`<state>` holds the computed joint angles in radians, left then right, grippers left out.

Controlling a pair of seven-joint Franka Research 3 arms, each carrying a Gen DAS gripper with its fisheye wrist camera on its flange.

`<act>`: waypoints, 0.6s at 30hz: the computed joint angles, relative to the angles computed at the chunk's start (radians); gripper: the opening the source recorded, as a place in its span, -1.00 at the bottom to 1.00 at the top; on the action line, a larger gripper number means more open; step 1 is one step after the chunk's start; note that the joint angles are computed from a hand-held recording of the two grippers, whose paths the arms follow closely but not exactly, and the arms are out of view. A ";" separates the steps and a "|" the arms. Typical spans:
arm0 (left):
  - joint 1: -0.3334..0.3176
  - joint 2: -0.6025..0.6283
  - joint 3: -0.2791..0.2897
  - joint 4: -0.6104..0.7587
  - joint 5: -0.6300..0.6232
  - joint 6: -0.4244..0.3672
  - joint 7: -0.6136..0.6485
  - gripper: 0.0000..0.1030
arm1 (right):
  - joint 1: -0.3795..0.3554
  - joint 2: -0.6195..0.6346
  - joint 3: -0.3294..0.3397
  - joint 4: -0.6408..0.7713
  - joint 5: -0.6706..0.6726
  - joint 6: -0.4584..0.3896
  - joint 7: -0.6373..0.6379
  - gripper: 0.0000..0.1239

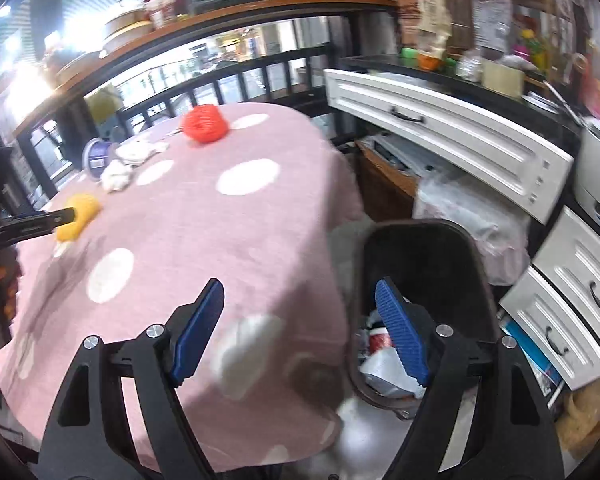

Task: Collect trash
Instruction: 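Grasp the yellow foam mesh net with the left gripper while the right gripper returns over the table, then grasp the orange foam mesh net with the right gripper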

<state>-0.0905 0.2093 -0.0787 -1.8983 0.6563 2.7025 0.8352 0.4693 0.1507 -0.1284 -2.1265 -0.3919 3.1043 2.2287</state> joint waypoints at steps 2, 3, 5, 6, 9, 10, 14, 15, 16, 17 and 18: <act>0.019 0.029 -0.001 0.030 -0.047 -0.016 0.035 0.86 | -0.031 0.016 0.052 0.032 0.067 -0.014 -0.074 0.25; 0.029 0.039 -0.005 0.040 -0.077 -0.018 0.059 0.86 | -0.038 0.022 0.068 0.047 0.094 -0.023 -0.105 0.25; 0.044 0.062 -0.011 0.062 -0.131 -0.030 0.103 0.82 | -0.038 0.035 0.081 0.072 0.131 -0.034 -0.147 0.25; 0.052 0.070 -0.015 0.068 -0.157 -0.024 0.128 0.79 | -0.040 0.043 0.092 0.087 0.153 -0.042 -0.172 0.26; 0.052 0.079 -0.008 0.068 -0.186 -0.016 0.145 0.52 | -0.038 0.075 0.108 0.143 0.205 -0.069 -0.239 0.26; 0.057 0.075 -0.007 0.058 -0.197 0.000 0.148 0.40 | -0.041 0.086 0.116 0.160 0.228 -0.077 -0.264 0.26; 0.071 0.053 -0.005 0.019 -0.233 0.051 0.155 -0.44 | -0.095 0.158 0.206 0.272 0.390 -0.136 -0.428 0.26; 0.083 0.050 -0.013 0.012 -0.262 0.059 0.172 -0.49 | -0.093 0.178 0.210 0.306 0.413 -0.155 -0.456 0.26; 0.095 0.042 -0.020 -0.001 -0.294 0.076 0.185 -0.52 | -0.087 0.202 0.210 0.345 0.429 -0.175 -0.478 0.26; 0.106 0.034 -0.027 -0.015 -0.325 0.095 0.199 -0.54 | -0.086 0.225 0.214 0.385 0.448 -0.198 -0.503 0.26; 0.113 0.024 -0.030 -0.031 -0.348 0.112 0.209 -0.55 | -0.086 0.261 0.223 0.445 0.470 -0.228 -0.529 0.26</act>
<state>0.0225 0.2333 -0.1087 -1.9294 0.3086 2.8142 1.0442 0.3829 0.4115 0.0944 -1.6820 0.0785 2.8759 1.7000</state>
